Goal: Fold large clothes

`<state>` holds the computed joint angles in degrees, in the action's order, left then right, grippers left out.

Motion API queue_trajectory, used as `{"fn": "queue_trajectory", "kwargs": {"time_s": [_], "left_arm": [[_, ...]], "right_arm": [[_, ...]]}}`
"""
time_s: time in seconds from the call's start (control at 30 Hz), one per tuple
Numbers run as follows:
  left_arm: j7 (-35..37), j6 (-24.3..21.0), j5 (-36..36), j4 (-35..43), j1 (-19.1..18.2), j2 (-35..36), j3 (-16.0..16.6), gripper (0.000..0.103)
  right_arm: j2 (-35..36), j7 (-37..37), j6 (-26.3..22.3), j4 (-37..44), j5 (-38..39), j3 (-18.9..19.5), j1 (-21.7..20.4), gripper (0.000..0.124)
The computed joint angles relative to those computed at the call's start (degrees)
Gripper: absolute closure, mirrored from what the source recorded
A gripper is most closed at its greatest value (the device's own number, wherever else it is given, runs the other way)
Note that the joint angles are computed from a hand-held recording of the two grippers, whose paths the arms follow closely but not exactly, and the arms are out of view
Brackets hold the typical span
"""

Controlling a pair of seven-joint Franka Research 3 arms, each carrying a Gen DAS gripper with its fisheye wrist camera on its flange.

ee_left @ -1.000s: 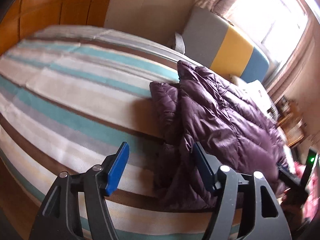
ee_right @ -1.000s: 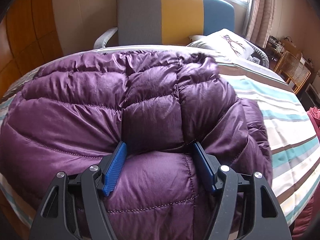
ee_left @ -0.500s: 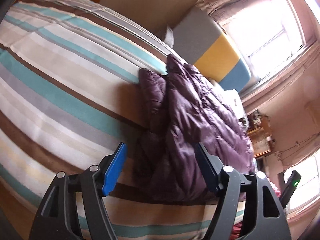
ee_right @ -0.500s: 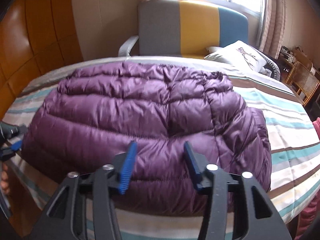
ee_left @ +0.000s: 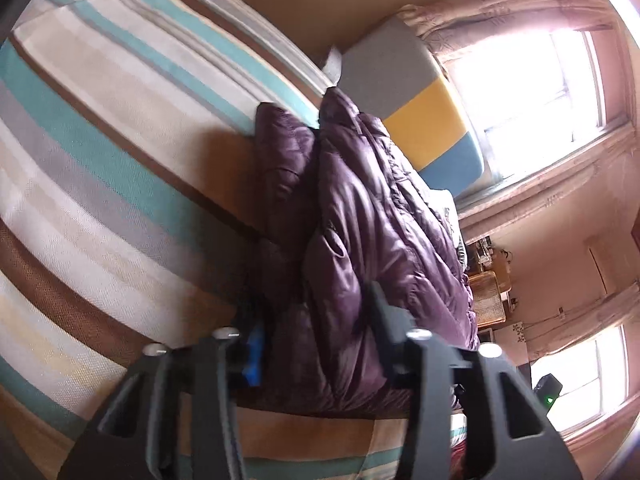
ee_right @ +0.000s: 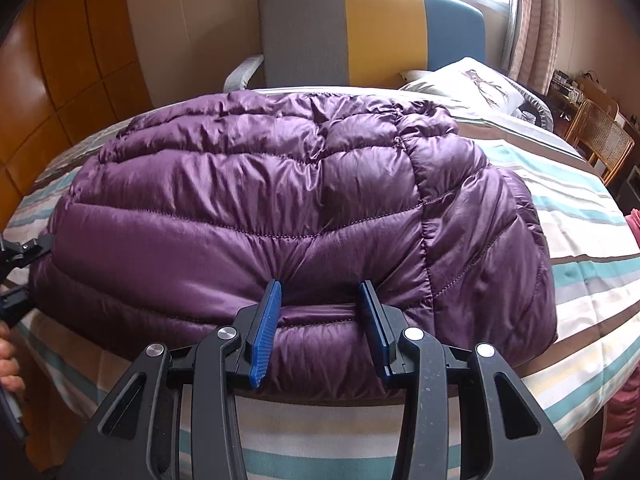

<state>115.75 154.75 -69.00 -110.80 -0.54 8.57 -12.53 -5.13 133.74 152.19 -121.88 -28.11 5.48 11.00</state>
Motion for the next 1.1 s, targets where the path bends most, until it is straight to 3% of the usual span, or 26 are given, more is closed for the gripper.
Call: {"fn": "queue_trajectory", "kwargs": {"time_s": [0.07, 0.17, 0.3, 0.5, 0.77, 0.8, 0.83, 0.9, 1.1], "left_arm": [[1.3, 0.5, -0.1, 0.1, -0.2, -0.5, -0.2, 0.084], [4.7, 0.6, -2.5, 0.7, -0.4, -1.9, -0.3, 0.089], [10.9, -0.1, -6.8, 3.5, -1.8, -3.3, -0.3, 0.092], [15.2, -3.2, -7.5, 12.2, -4.6, -1.2, -1.3, 0.093], [9.8, -9.0, 6.5, 26.4, -8.3, 7.2, -5.5, 0.096], [8.0, -9.7, 9.2, 28.8, -8.9, 8.9, -6.1, 0.096], [6.8, -10.0, 11.5, 30.5, -9.3, 10.3, -6.6, 0.096], [4.0, -11.2, 16.2, 34.4, -10.3, 13.3, -7.5, 0.096], [-3.8, -16.4, 28.9, 45.9, -13.6, 22.2, -9.4, 0.097]], "right_arm": [[0.2, -0.1, 0.6, -0.4, 0.1, -0.1, 0.0, 0.084], [0.4, 0.0, 1.6, -1.0, 0.5, -0.3, -0.1, 0.084], [0.5, 0.7, 3.2, -1.9, 0.2, -0.4, -0.3, 0.084], [-0.2, 0.4, 5.5, -3.6, 1.2, -0.5, -0.7, 0.084], [-2.7, -10.5, 7.2, -5.6, 13.3, -1.8, -0.9, 0.084], [-3.7, -11.4, 7.2, -6.1, 14.6, -1.8, -1.2, 0.079], [-4.7, -11.2, 7.2, -6.5, 14.2, -1.4, -2.0, 0.068], [-7.8, -9.0, 7.2, -8.3, 11.7, -0.2, -4.5, 0.062], [-14.7, -4.7, 3.0, -11.7, 7.0, 2.5, -11.8, 0.062]]}}
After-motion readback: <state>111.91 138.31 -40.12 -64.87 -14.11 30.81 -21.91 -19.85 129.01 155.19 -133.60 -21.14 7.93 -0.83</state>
